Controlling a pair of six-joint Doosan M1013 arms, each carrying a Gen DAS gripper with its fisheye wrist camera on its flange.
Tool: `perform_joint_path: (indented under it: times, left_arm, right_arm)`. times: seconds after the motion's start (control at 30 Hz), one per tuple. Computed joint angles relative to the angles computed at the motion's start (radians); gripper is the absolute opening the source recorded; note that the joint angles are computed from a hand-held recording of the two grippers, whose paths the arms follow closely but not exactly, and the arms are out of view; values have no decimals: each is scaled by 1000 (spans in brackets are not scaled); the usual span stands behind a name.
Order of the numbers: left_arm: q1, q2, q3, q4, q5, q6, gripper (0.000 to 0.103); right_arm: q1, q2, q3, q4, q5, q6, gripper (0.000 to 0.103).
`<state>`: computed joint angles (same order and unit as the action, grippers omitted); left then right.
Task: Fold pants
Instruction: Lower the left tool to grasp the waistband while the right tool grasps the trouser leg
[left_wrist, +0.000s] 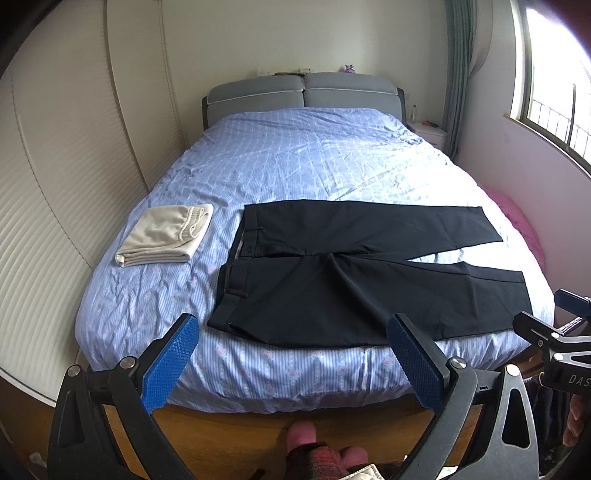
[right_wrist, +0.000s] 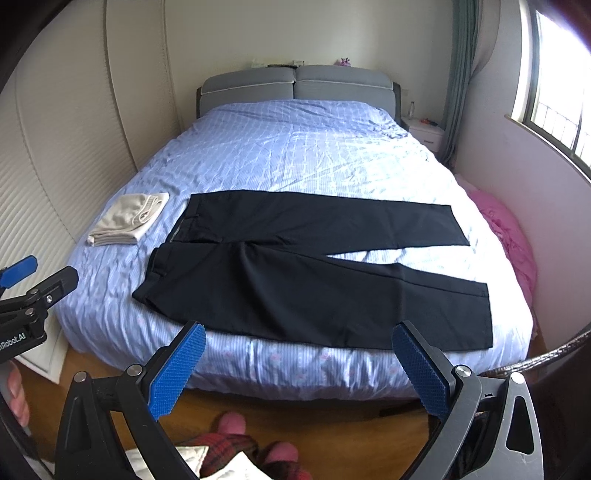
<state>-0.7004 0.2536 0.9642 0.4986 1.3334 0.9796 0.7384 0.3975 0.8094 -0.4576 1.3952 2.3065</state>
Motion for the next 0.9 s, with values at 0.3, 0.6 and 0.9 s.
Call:
perform_joint_path:
  times: [0.3,0.6,0.9]
  left_arm:
    - [125,8,73,-131,-22,14,103]
    - [235,110,83,-276,-27,176,102]
    - [325,220,90,-460,48,168,97]
  right_arm:
    - [-29,89,-61,125,-7,-6,102]
    - [-80,214,-114,250,28,85,102]
    - [-129,264,2,437,-65,302,99]
